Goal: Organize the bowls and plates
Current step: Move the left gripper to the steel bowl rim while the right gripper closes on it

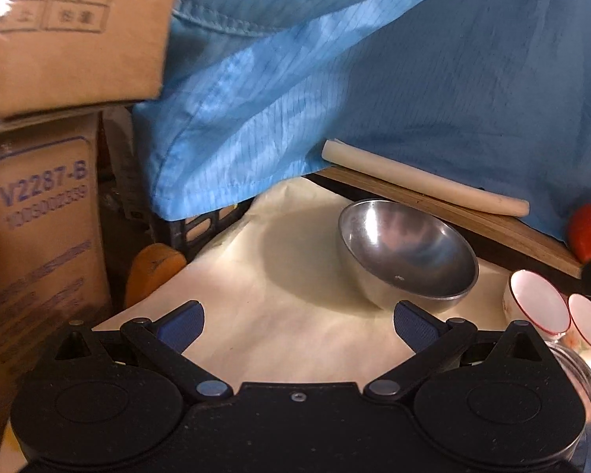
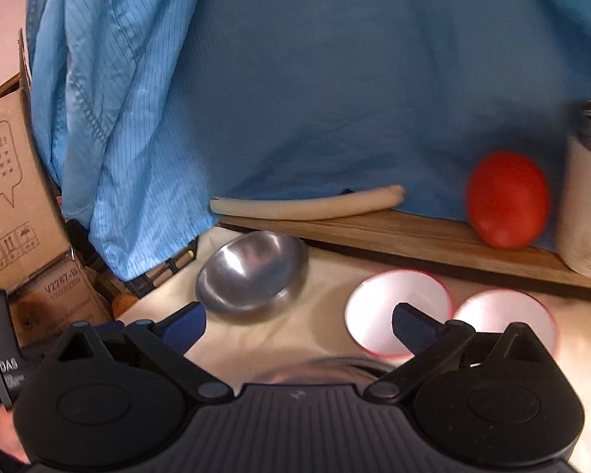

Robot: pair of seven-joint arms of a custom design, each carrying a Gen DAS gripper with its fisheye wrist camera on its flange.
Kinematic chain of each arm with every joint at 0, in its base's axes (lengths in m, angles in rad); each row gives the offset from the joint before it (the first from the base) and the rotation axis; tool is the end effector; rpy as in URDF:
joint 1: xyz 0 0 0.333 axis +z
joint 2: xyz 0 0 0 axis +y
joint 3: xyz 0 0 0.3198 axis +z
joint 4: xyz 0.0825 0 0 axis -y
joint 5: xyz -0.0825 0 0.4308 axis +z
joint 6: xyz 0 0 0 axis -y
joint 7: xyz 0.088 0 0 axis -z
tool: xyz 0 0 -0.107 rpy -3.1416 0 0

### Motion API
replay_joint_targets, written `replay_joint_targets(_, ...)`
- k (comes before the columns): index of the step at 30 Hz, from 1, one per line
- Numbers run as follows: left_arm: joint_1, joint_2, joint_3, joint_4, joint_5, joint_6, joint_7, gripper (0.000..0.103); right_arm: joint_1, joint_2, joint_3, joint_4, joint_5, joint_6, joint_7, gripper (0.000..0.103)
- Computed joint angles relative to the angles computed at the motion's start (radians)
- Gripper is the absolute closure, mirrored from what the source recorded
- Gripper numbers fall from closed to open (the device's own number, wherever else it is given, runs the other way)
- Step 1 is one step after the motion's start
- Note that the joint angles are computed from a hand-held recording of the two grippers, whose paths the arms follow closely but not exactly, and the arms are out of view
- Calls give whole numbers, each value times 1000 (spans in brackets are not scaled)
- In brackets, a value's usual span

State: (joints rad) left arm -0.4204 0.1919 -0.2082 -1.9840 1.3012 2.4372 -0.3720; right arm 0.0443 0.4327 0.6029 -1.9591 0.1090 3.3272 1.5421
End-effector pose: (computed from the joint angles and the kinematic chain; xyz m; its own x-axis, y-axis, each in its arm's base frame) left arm 0.5348 -0.3810 0.3772 0.3099 -0.9423 0.1268 -0.5404 -0.2843 -0.7919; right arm 0.5891 0.3769 0.3808 0.4929 -0.8201 -0.2907 -0.5968 -0.0755 -0.7988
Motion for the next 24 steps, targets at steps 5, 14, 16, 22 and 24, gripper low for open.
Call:
replay_joint_targets(5,-1,45,16,45,19,4,-77,1,95,63,-80,103,41,-29,-12,0)
replay_joint_targets(14,-10,121,56,124,42,33,-134,1,121,167,-79,253,117,-101,-106,10)
replay_joint_targets(16,-11,130,63,131,45,44,-134,1,143,183,-98,285,140,-115,-123,12)
replay_joint_targets(22,-12,139,82,136,90,93,-184,6,212,219,-166,364,204,-176,-161,27)
replay_joint_targets(24,-11,140,84,136,99,97,-197,13,242,224,-200,382,227,-193,-163,37)
